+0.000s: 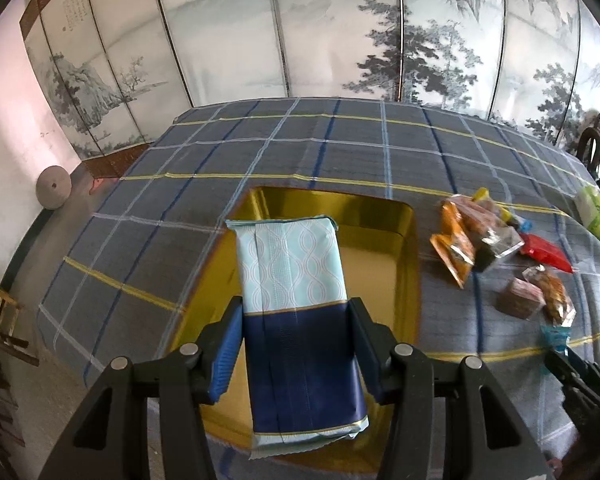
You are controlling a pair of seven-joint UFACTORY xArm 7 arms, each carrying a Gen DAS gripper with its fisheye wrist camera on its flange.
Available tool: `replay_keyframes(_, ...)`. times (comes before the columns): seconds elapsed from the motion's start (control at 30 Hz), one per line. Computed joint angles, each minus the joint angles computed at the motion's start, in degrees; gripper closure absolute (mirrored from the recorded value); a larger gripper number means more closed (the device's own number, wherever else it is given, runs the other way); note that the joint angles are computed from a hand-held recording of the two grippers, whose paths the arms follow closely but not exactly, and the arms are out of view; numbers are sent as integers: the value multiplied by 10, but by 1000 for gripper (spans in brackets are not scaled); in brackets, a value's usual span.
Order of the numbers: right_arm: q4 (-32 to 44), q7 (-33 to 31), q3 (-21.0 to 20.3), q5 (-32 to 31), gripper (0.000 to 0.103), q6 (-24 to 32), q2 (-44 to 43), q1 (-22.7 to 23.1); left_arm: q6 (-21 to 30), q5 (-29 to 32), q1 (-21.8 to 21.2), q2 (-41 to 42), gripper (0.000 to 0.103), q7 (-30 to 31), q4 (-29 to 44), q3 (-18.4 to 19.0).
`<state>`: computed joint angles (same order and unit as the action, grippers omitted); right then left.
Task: Organize snacks
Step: 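Carry the tissue pack with the left gripper into the gold tin, then release the tissue pack with the left gripper while the right gripper drops the blue candy in the tin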
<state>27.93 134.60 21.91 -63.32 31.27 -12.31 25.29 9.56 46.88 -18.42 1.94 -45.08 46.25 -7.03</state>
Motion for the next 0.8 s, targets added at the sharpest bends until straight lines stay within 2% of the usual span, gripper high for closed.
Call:
replay_keyframes(0.13,-6,5,2,3,77,-5,-13,3,-7,-43,5,47,51,57,45,14)
replay_keyframes(0.2,-6,-7,6,14,79,2,-23,6,-14,-84,7,74,51,111,70,17)
replay_keyframes(0.27,-2,-22,11,22,80,7,-31,6,-4,-69,-13,98,51,104,100,41)
replay_keyframes(0.3,2,-26,14,22,80,9,-31,4,-2,-83,-15,109,51,121,112,43)
replay_keyframes(0.33,7,-36,17,29,80,17,-33,5,3,-97,-18,116,51,133,120,45)
replay_keyframes(0.4,16,-47,20,30,80,21,-33,2,11,-163,-1,131,51,187,135,27)
replay_keyframes(0.47,29,-60,22,27,80,23,-32,0,7,-195,0,134,51,211,138,29)
replay_keyframes(0.57,45,-74,21,15,80,18,-27,-5,-5,-211,-15,122,51,224,123,46)
replay_keyframes(0.63,59,-76,19,0,80,9,-21,-10,-16,-195,-33,109,51,209,103,67)
replay_keyframes(0.73,82,-87,13,-21,80,-1,-6,-15,-20,-191,-37,92,51,202,83,71)
replay_keyframes(0.8,105,-97,6,-40,80,-8,11,-18,-30,-169,-44,77,51,173,64,83)
